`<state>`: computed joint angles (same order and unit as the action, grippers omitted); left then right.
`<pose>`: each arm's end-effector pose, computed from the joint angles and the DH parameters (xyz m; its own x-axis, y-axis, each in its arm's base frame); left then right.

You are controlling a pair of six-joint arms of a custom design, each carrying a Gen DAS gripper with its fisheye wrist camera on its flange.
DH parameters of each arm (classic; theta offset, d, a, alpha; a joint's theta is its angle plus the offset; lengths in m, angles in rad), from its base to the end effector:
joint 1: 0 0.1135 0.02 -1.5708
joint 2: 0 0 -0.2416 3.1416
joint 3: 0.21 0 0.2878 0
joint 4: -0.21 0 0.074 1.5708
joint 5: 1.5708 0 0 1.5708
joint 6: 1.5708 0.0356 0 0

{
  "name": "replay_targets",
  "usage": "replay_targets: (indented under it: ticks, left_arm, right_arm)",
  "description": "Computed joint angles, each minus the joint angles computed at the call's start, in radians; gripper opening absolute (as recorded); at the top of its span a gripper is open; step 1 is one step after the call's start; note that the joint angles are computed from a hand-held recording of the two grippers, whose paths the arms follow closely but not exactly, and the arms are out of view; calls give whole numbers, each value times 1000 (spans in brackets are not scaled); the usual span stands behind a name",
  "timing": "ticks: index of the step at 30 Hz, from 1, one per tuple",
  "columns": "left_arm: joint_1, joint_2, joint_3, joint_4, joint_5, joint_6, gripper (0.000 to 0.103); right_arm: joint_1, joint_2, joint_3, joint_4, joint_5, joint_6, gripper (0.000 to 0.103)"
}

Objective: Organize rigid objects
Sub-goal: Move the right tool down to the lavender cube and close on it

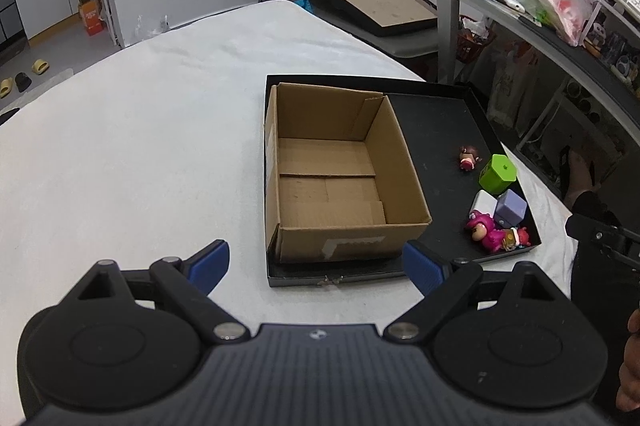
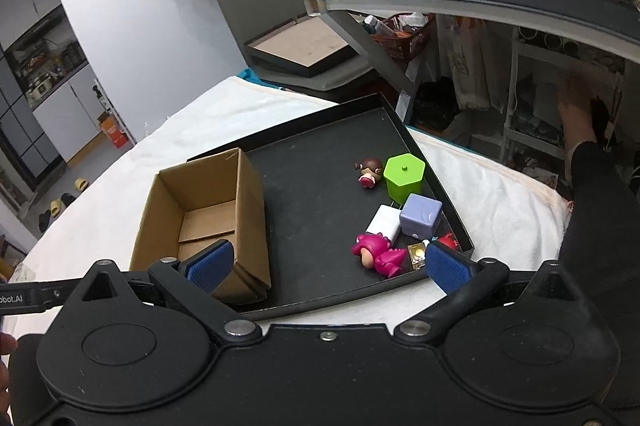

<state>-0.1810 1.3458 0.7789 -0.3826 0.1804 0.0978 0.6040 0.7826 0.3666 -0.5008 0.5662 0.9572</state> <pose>0.2932 -0.0601 0.1598 -0.7687 0.2383 -0.5936 0.3566 0.9301 -0.0884 0.1703 0.0943 0.1424 -0.5484 0.4599 -0.6984 0.4128 0.8752 0.2522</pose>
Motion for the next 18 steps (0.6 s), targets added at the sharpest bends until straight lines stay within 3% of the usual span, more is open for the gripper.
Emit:
replay_targets:
  ticks: [10,18]
  left_arm:
    - [-11,149,98,5,-34,1,90]
    - [-2,250,172,6,-36,7,86]
  right_arm:
    - [-111,142,14,157,-85,-63,102]
    - [-219,251,-2,312,-190,-87,87]
